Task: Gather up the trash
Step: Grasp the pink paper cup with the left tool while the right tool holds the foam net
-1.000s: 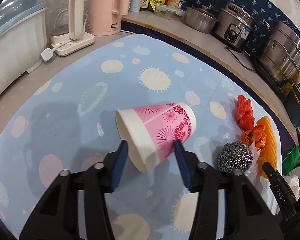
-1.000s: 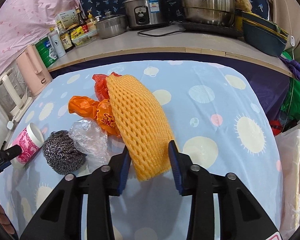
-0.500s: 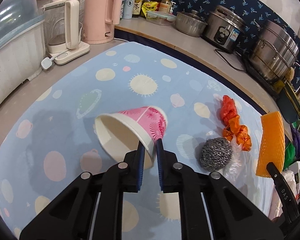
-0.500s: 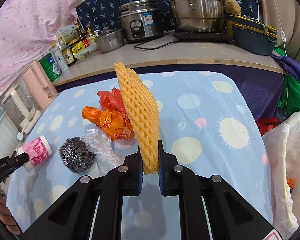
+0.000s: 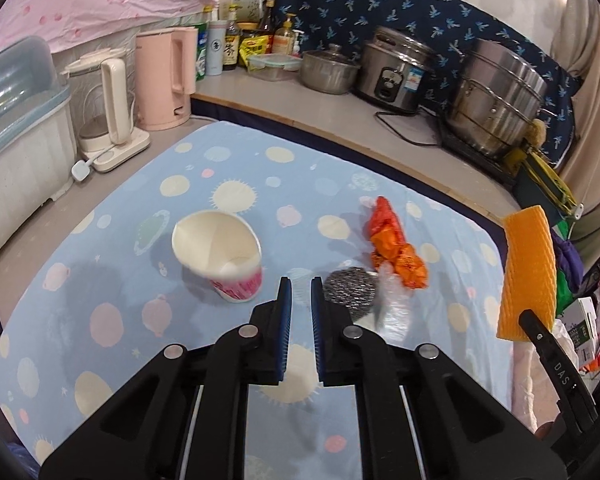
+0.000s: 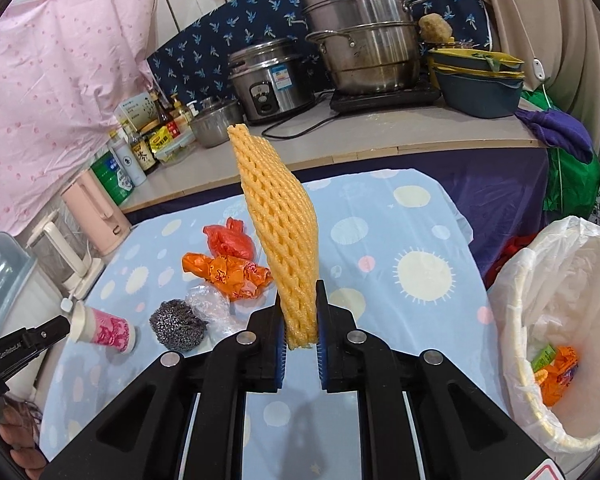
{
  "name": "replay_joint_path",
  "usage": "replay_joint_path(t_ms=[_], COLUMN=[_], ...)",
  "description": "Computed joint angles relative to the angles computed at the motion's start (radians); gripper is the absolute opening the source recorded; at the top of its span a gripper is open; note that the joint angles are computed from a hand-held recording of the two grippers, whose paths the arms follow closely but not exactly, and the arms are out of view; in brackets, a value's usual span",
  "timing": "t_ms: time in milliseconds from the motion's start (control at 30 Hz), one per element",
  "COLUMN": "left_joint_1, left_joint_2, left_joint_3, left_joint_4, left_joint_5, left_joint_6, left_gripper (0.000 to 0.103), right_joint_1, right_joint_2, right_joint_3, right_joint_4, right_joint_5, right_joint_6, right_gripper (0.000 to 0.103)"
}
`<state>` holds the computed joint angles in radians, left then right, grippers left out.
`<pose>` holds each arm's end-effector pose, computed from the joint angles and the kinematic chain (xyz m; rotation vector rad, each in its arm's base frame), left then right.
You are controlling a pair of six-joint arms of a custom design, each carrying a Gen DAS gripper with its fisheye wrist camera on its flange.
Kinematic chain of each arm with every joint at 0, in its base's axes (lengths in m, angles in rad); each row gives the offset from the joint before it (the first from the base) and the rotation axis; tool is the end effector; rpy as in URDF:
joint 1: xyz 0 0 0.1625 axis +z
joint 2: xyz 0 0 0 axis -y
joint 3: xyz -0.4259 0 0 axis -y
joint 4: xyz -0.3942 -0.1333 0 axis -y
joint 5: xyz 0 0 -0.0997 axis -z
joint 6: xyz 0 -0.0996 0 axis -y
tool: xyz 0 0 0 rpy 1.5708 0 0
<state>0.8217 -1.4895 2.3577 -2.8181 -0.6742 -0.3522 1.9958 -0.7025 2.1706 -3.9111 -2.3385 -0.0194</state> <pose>-0.1212 -0.4403 0.2653 0.2540 2.3770 -0.9882 0.2582 -0.4149 0.0758 0.0840 -2.3226 1.2284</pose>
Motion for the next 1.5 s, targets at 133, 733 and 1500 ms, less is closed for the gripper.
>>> replay_joint_path(t_ms=[133,733,1500], left_joint_1=[-0.047,-0.244,-0.144], left_joint_2=[-0.004,0.095,0.106], left_joint_3=[0.009,0.003,0.016], left_joint_4=[0.014,0.013,0.054], left_joint_5=[-0.006,-0.151,-0.169], left_joint_6=[-0.012,-0.028,-0.056], left_gripper=[0.010,0.010,0.036], right_joint_1=[0.003,-0.073,-0.199], right_joint_2=[-0.030,-0.206,-0.233], right_joint_3=[0.037,0.294,0.420], right_joint_4=[-0.038,-0.290,-0.389], right_joint_5=[-0.001,-0.012,0.033], right_joint_6=[0.003,0.035,0.047], right_gripper=[0.011,0.011,0.011])
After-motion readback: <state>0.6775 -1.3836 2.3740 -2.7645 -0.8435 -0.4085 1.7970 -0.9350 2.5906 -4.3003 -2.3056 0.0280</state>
